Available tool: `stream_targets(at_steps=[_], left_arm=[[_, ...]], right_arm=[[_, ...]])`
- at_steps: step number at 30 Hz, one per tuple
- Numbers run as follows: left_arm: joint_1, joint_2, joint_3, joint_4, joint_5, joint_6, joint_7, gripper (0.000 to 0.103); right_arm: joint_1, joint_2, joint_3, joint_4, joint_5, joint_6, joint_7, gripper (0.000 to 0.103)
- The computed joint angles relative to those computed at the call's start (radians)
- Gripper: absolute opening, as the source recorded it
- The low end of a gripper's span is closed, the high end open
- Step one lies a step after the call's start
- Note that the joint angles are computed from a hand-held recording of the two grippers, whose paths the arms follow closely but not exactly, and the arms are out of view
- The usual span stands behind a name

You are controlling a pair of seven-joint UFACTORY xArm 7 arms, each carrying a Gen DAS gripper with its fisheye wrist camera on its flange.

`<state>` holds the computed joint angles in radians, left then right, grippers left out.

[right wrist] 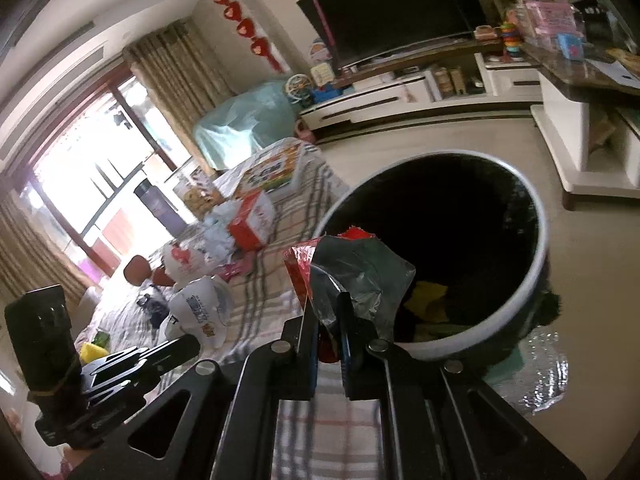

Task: Collect trash
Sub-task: 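Move both held wrappers over the trash bin and release them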

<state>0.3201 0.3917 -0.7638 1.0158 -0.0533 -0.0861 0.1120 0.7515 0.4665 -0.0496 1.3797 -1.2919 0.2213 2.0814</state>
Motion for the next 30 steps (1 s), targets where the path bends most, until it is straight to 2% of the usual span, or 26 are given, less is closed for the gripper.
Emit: stream_targets(at_steps=[10, 15, 25, 30], left_arm=[[-0.216, 0.083, 0.159, 0.159, -0.023, 0.061, 0.04, 0.0], [-0.292, 0.123, 0.217, 0.237, -0.057, 0.094, 0.077, 0.0], [-0.463, 0.198, 0.358, 0.403, -0.093, 0.165, 0.107, 0.0], [-0.508, 0.227, 0.395, 0.456, -0.101, 0.194, 0.116, 0.0]], right_arm=[[-0.044, -0.051, 0.014, -0.07, -0.021, 0.012, 0.021, 0.008], [-0.069, -0.06, 0.023, -0.083, -0.027, 0.013, 0.019, 0.008], [-0.111, -0.049, 0.027, -0.083, 0.083, -0.004, -0.108, 0.008], [-0.095, -0.047, -0.006, -0.092, 0.13, -0.024, -0.148, 0.009]])
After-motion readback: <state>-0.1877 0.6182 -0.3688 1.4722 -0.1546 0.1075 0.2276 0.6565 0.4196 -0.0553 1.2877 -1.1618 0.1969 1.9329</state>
